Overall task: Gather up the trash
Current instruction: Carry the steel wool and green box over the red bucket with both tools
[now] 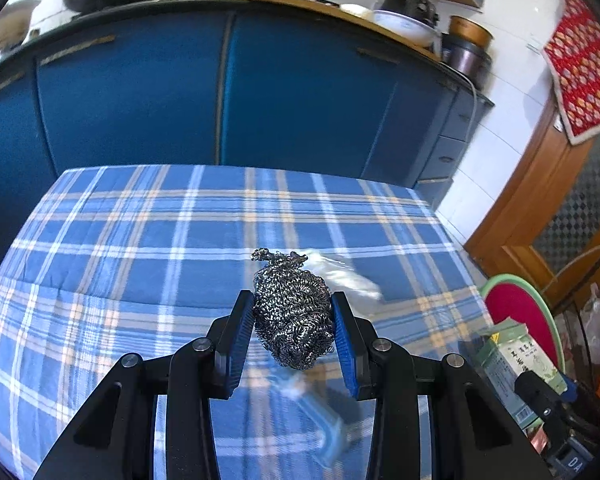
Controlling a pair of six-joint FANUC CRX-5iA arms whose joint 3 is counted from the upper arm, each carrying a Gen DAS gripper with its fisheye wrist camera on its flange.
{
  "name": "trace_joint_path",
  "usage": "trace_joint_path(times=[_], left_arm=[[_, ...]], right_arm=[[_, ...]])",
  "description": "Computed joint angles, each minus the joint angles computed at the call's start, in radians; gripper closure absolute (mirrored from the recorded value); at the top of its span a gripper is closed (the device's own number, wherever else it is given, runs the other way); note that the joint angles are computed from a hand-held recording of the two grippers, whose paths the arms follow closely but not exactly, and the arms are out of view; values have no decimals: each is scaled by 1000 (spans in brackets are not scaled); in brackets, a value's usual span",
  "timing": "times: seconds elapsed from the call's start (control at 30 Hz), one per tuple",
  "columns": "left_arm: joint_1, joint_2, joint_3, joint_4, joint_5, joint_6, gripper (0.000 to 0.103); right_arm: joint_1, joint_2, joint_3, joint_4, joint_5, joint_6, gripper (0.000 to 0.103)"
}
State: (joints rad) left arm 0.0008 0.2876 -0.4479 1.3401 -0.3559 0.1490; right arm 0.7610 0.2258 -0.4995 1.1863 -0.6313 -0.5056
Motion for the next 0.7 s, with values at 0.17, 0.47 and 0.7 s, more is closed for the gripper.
trace_joint_path(times=[0.17, 0.47, 0.7], left_arm=[[-23, -33, -23, -5, 3, -17, 63], [-82, -83, -52, -40, -1, -21, 63], [-139, -105, -61, -97, -4, 0, 63]], right_arm=[[-6, -54, -62, 55, -8, -74, 41], [-29, -146, -171, 117, -34, -191, 41], [-65, -206, -254, 162, -36, -299, 41]])
